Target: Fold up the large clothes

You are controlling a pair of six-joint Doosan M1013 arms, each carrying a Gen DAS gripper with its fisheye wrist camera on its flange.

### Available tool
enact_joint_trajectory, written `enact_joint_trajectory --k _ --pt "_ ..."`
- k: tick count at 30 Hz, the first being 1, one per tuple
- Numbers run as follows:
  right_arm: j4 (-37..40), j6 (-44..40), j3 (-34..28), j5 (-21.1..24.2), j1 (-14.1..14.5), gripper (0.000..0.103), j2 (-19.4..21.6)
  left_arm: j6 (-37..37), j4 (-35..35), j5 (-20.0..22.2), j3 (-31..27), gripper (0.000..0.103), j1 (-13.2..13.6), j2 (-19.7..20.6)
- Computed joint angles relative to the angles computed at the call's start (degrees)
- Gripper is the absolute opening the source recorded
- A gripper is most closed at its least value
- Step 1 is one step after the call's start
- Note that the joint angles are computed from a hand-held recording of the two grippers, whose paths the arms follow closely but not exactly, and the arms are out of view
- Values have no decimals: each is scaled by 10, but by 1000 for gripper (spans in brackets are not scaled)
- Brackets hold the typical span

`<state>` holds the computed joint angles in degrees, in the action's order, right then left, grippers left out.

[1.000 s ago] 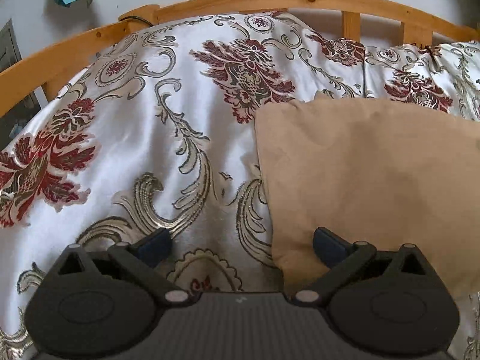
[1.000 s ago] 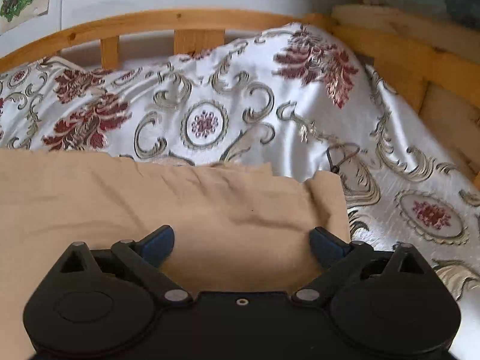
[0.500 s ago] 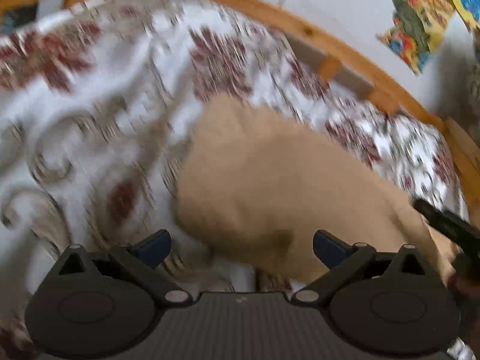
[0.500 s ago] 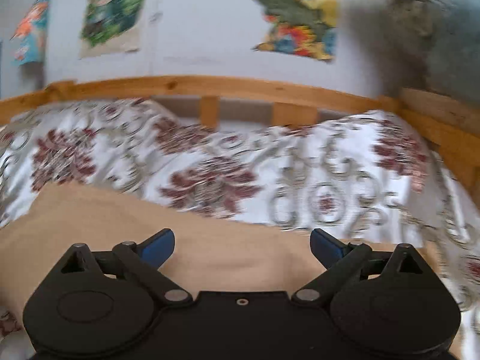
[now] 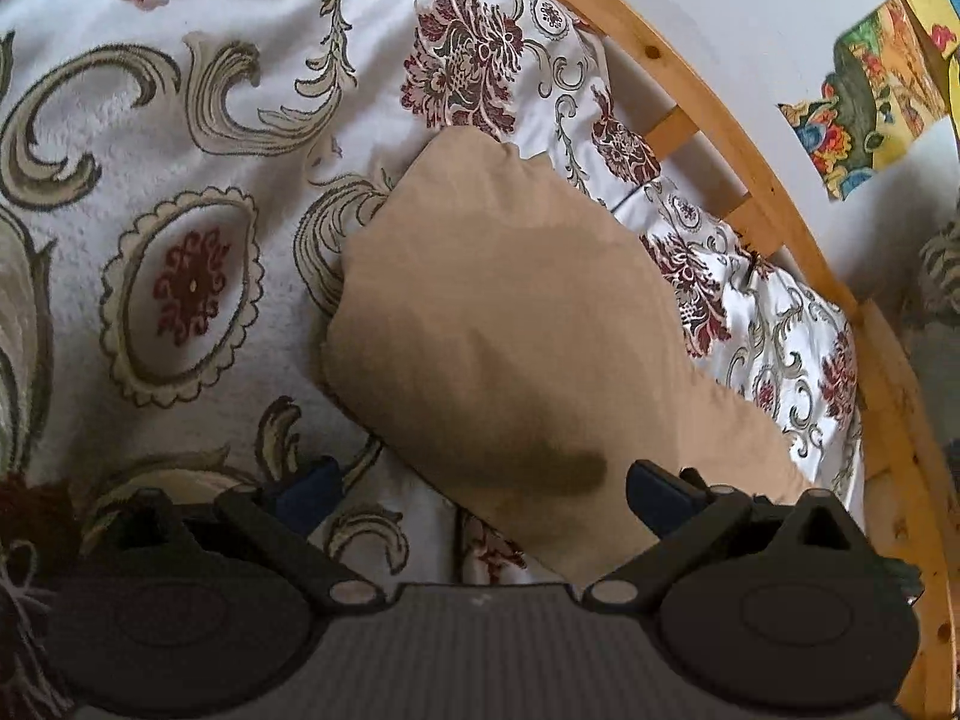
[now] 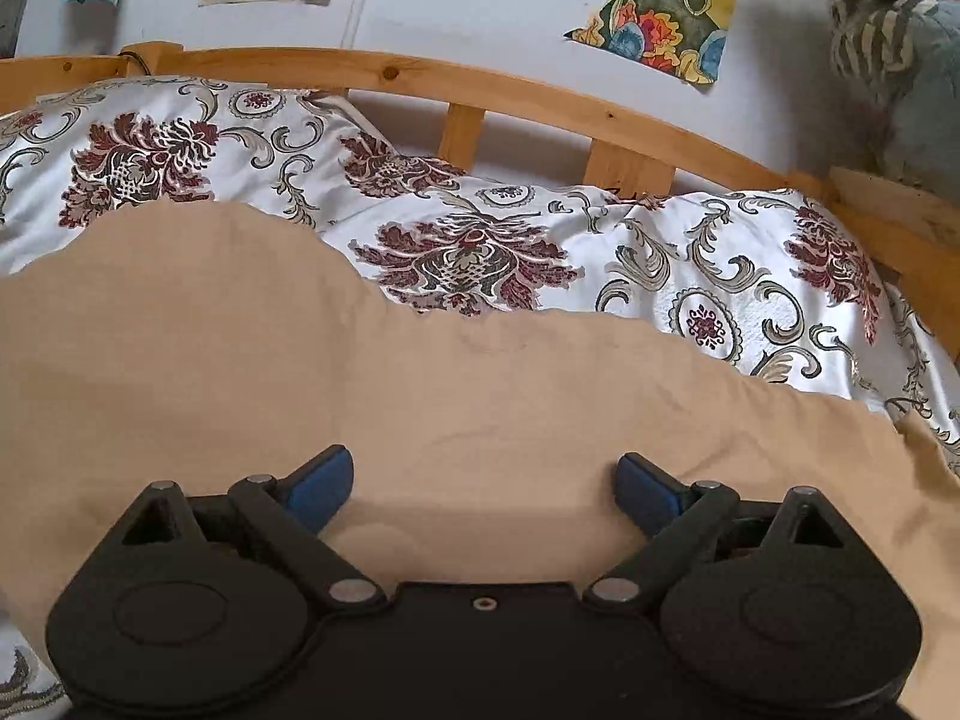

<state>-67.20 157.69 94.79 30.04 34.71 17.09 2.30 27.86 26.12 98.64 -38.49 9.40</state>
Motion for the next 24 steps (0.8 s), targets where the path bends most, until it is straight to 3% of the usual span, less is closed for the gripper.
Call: enact_joint_trajectory --k 4,7,8,13,15,19,21,24 --pt "51 -22 4 -30 -12 95 -21 -45 28 -18 7 102 -1 0" --pt "-63 127 28 -15 -8 97 -49 -70 49 -33 11 102 -2 1" --pt "-71 138 31 -12 -9 97 -54 -74 55 -37 10 102 -3 3" --pt "50 -28 31 8 -17 100 -47 -21 60 -45 1 102 -10 15" --pt "52 -6 42 -12 -25 102 -46 -8 63 -44 0 102 -13 17" --pt "112 -49 40 -21 -32 100 -56 -24 80 -44 1 102 -13 19" --pt "92 1 65 -46 -36 100 -86 -38 84 -46 2 102 -12 18" --pt "8 148 106 -20 -29 102 -132 -71 97 -45 2 102 -9 18"
